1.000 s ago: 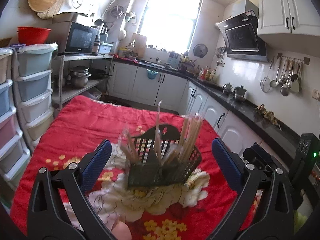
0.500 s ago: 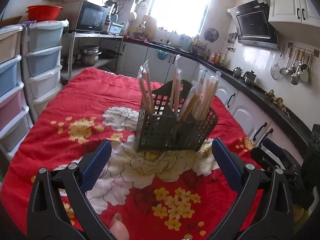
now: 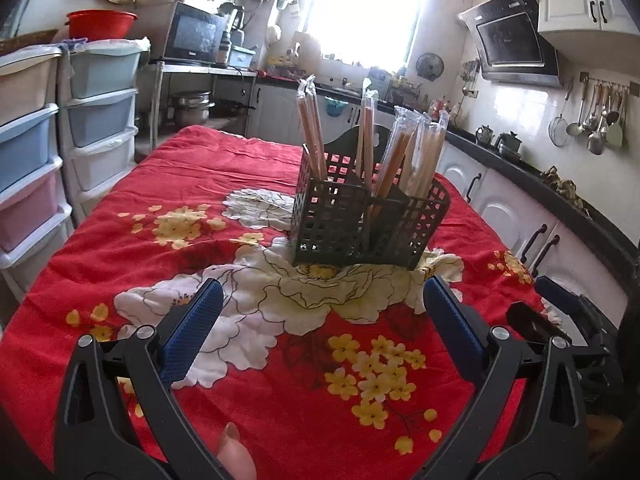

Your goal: Organize utensils

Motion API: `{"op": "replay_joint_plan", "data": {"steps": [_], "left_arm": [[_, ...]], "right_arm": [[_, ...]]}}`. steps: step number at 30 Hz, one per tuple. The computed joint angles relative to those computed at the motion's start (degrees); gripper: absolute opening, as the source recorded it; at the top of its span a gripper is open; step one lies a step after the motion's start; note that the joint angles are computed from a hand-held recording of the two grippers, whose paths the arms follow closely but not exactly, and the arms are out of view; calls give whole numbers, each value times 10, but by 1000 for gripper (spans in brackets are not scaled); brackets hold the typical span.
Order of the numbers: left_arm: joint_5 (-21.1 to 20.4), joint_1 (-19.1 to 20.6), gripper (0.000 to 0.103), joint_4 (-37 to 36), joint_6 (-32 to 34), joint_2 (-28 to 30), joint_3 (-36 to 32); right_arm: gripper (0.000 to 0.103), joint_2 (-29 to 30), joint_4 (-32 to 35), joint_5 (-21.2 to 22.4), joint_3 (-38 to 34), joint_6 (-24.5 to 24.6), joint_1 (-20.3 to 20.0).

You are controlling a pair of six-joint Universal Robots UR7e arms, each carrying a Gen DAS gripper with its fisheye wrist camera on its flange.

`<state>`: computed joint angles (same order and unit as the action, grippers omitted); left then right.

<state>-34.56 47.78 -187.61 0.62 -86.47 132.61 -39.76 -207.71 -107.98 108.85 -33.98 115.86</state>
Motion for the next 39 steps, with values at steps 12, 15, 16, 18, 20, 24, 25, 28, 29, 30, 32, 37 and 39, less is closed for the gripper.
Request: {"op": "replay_joint_plan", "data": {"steps": [12, 15, 16, 18, 20, 24, 25, 28, 29, 30, 32, 37, 39], "left_arm": [[31, -33, 92, -274, 186, 57, 32], [25, -37, 92, -320, 218, 68, 35], [23, -36, 92, -328, 222, 71, 35], [21, -35, 92, -343, 234, 77, 35], [22, -36, 92, -376, 257, 90, 36], [14, -36, 92, -399, 275, 97, 40], [13, -36, 92, -404, 277, 98, 40], [7, -36, 92, -411, 281, 98, 42], [6, -35, 92, -411, 281, 98, 42], [7, -35, 92, -412, 282, 98, 41], [3, -34, 92, -408, 280, 97, 40], [4, -33, 92, -408, 278, 98, 40], [4, -33, 92, -406, 275, 98, 40]], "right_arm": [[97, 21, -164, 51, 35, -51, -6], [97, 26, -198, 65, 42, -61, -9], [97, 29, -204, 64, 42, -61, -9], [97, 34, -222, 65, 43, -59, -10], [97, 38, -234, 65, 43, -60, -9], [97, 41, -252, 68, 45, -59, -11], [97, 41, -253, 69, 46, -58, -11], [97, 42, -250, 64, 44, -53, -11], [97, 42, -251, 62, 43, -51, -11], [97, 43, -253, 61, 44, -51, -10], [97, 44, -250, 60, 43, -51, -10], [97, 44, -248, 58, 43, -47, -10], [97, 44, -249, 57, 43, -45, -11]]}}
